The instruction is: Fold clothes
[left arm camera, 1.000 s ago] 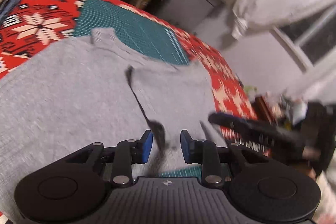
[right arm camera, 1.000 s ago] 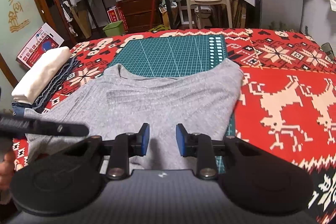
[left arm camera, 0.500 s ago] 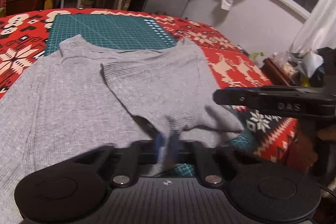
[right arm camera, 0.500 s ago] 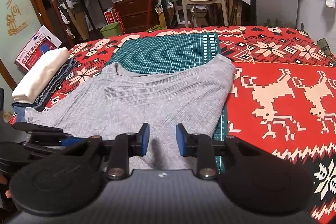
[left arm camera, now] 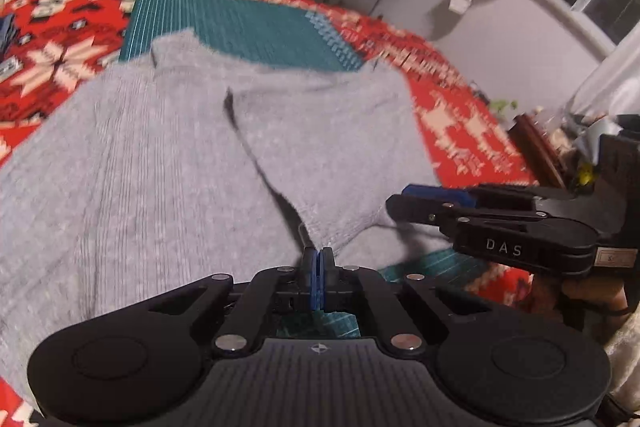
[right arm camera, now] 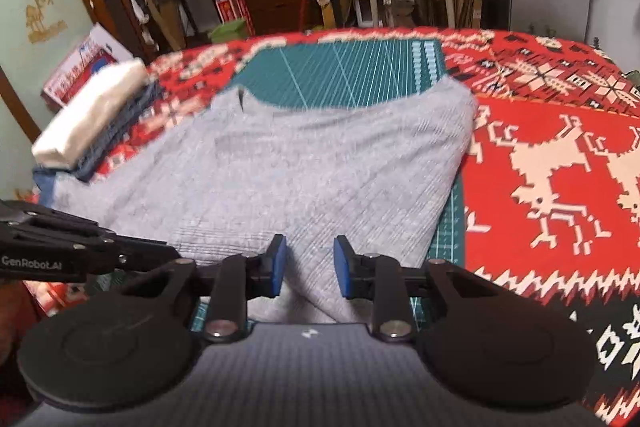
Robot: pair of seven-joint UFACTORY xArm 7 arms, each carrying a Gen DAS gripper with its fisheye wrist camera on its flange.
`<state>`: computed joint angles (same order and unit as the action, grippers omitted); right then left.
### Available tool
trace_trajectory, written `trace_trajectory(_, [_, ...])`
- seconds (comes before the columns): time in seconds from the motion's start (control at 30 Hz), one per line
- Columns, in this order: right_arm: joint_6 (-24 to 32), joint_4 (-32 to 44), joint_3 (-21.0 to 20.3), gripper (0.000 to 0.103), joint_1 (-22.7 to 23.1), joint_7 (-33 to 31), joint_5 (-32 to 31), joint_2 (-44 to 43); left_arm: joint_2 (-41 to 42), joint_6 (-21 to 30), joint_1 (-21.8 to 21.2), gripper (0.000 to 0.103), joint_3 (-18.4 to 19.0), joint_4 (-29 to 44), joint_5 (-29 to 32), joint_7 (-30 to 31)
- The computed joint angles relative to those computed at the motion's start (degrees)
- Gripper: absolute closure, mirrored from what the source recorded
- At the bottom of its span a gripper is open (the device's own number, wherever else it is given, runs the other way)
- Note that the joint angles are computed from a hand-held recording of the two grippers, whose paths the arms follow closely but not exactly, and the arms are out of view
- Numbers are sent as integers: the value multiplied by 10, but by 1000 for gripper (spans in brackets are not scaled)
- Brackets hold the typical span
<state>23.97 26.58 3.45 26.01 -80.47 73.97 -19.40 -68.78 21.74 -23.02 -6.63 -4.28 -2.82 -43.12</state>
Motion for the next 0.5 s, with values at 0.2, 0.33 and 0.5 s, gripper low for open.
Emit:
trace_trajectory(0.2, [-37,-6,18,77,10,-2,-20,-2,5,9,1,101,5,6,-7,-2])
trace_trajectory(0.33, [-46,-13,3,78,35,-26,2,-27,8,19,-1,101,-6,14,-2,-4])
trace_trajectory(0.5, [-43,-3,11,87,48,-41,14,-8,-11,36,5,100,-10,13,-3,-15])
